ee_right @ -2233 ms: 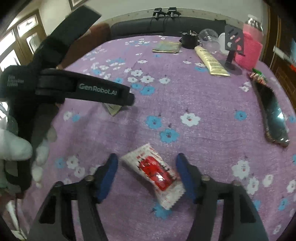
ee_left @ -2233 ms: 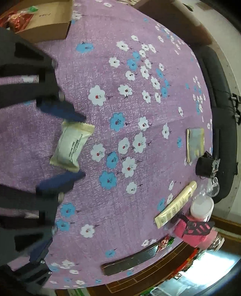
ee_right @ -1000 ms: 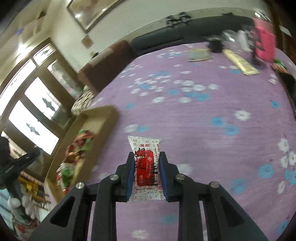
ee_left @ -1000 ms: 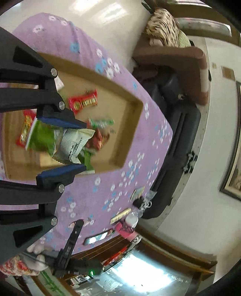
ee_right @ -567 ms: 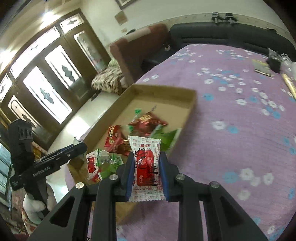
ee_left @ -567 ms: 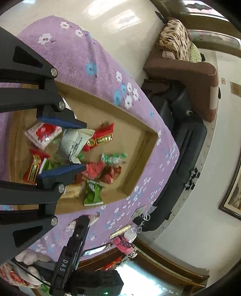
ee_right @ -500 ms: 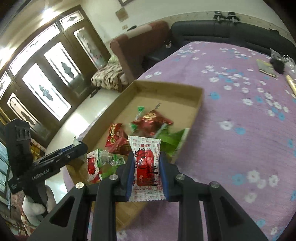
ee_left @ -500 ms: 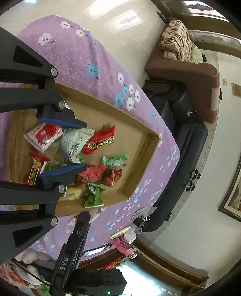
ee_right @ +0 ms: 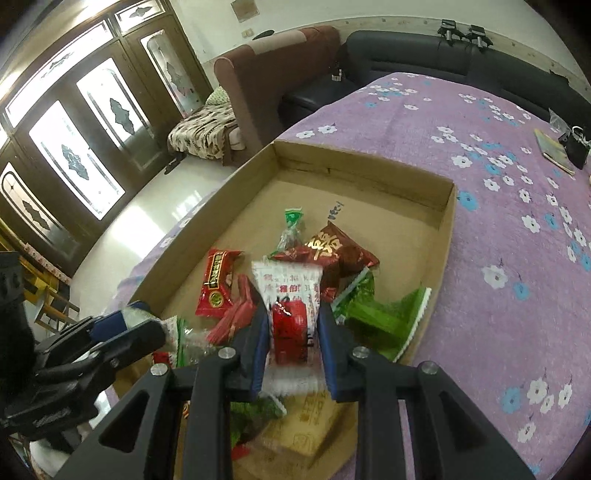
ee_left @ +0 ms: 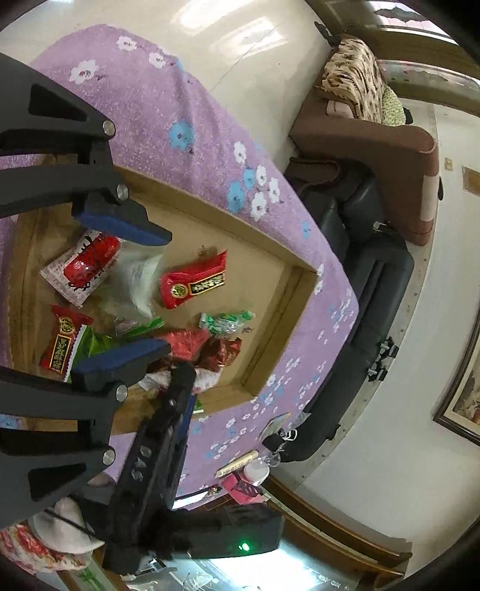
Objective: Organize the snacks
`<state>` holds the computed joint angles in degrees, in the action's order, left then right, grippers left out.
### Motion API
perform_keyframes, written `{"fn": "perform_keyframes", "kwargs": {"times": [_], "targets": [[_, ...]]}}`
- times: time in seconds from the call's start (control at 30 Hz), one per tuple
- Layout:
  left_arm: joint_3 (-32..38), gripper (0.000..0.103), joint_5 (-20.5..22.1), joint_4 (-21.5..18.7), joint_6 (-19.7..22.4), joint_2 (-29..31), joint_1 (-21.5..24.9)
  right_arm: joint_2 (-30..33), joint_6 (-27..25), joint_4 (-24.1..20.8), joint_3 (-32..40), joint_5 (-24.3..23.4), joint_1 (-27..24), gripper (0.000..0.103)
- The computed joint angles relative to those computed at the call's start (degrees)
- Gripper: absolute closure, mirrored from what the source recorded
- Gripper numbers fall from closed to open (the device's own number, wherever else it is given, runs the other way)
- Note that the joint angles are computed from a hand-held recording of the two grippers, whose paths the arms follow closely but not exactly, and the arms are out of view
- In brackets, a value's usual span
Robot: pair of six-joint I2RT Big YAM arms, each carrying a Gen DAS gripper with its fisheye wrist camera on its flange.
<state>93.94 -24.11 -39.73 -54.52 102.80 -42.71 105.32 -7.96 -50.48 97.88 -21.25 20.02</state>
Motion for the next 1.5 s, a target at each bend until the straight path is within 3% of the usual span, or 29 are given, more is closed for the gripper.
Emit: {"fn": "perform_keyframes", "kwargs": {"times": [0.1,0.2,0.33,0.47,0.53,0.67,0.77,0.83,0.97,1.23,1.5], "targets": [[0.4,0.034,-2.3,-1.3,-0.2,-1.0,-0.8,-0.5,-1.5,0.8,-0.4,1.5,0.8,0.075],[0.8,0.020,-6.2,-2.6,0.2,-2.2,-2.2,-1.7,-2.4,1.9,-1.4,1.7,1.0,0.064],[2.2,0.006,-16.2,-6.7,0.9,-3.6,-4.6,-4.8,-1.6,5.6,-4.4,0.3,0.3,0.059],[4.7,0.001,-26.4,-12.4,-0.7,-3.6,-6.8,-8.5,1.9,10.6,-8.5,-1.7,-1.2,0.047],[5.7,0.001,-30.5,-15.3,-2.3,-3.4,-7.7,-9.7,3.6,12.2,-9.8,-3.0,-2.1,0.046],[8.1,0.001,-34.5,-21.6,-7.5,-2.2,-8.4,-11.8,4.6,13.9,-12.4,-4.4,-2.8,0.045],[11.4,0.001,-38.1,-28.8,-12.8,-0.2,-9.2,-13.3,4.1,15.4,-14.3,-4.3,-2.7,0.044],[13.5,0.001,-39.4,-32.5,-15.3,1.2,-9.5,-14.6,3.4,16.5,-15.9,-3.9,-2.4,0.041],[16.6,0.001,-38.1,-34.3,-14.3,3.4,-9.5,-16.7,1.9,18.9,-18.8,-3.1,-2.0,0.037],[21.6,0.001,-36.1,-34.0,-9.7,7.1,-10.1,-18.0,0.9,19.6,-21.7,-3.6,-3.0,0.036],[28.0,0.001,-41.3,-39.2,-12.7,10.8,-11.5,-19.0,2.7,21.5,-23.5,-5.1,-5.6,0.035]]}}
